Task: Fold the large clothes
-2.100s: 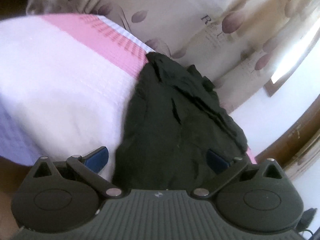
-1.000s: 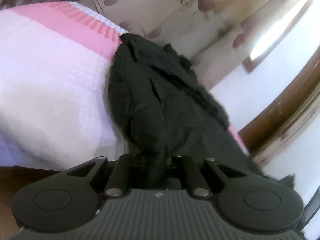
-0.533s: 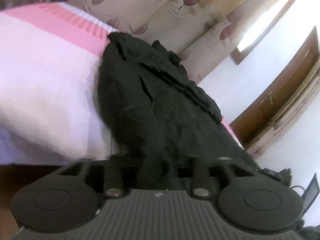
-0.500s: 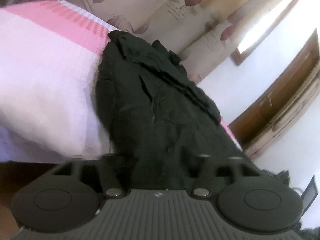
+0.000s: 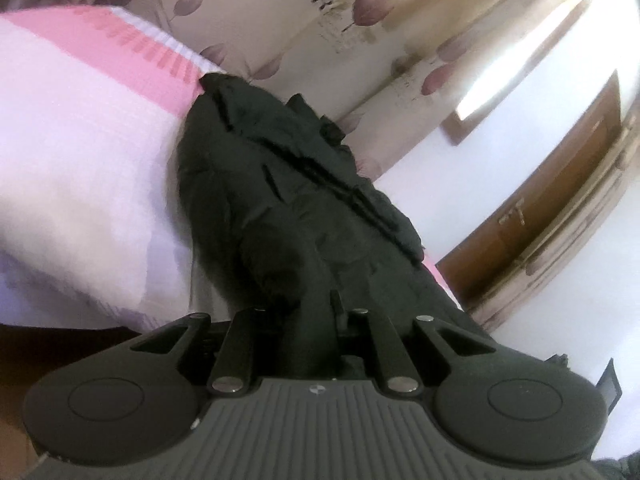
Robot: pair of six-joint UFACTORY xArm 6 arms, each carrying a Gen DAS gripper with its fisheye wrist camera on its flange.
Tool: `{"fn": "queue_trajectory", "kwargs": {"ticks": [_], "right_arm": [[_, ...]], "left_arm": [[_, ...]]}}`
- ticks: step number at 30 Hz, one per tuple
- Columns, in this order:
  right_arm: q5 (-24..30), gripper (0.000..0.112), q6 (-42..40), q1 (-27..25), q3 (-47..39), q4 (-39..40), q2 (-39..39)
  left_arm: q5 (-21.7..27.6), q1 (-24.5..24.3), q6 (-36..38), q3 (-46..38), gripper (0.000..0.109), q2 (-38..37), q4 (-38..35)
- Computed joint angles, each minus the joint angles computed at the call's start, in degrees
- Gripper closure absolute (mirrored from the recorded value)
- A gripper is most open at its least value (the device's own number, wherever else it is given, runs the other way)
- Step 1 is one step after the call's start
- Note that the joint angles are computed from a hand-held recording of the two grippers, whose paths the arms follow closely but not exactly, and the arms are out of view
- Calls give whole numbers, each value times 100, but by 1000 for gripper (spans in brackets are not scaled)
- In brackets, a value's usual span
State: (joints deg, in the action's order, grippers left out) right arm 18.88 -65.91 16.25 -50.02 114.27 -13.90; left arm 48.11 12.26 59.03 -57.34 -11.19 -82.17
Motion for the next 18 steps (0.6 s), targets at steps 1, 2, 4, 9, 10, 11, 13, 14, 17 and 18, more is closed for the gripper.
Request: {"fn": "queue_trajectory", "kwargs": {"ticks": [1,2,4,9,10,11,13,14,17,18], "right_arm": [[57,94,-17,-16,81,49,-109],[93,94,-43,-20,163,114,-223],[327,94,-108,-89,372,341,-475],[508,94,-227,-117,750,703,-939],[493,94,-228,-100,782,710,-983],[476,94,-259,-80,799,735,-1007],[451,94,-337,-59,829,811,-1026],[477,94,-343,-78,843,837,-1017],[416,94,-341,-44,774,913,-921],[418,94,-332,-45,793,914,-933]], "left_arm": [[69,44,25,42,94,-76,11],[174,103,60,89,94,-148,-26],[310,192,63,172,94,-283,-17],[477,313,99,421,94,-590,23],[427,296,126,471,94,-655,81],[321,246,159,514,94,-726,173],[102,146,208,553,94,-806,334],[-13,90,204,559,94,-829,392],[-355,-93,160,546,94,-877,578],[-512,-184,148,555,94,-910,693]]}}
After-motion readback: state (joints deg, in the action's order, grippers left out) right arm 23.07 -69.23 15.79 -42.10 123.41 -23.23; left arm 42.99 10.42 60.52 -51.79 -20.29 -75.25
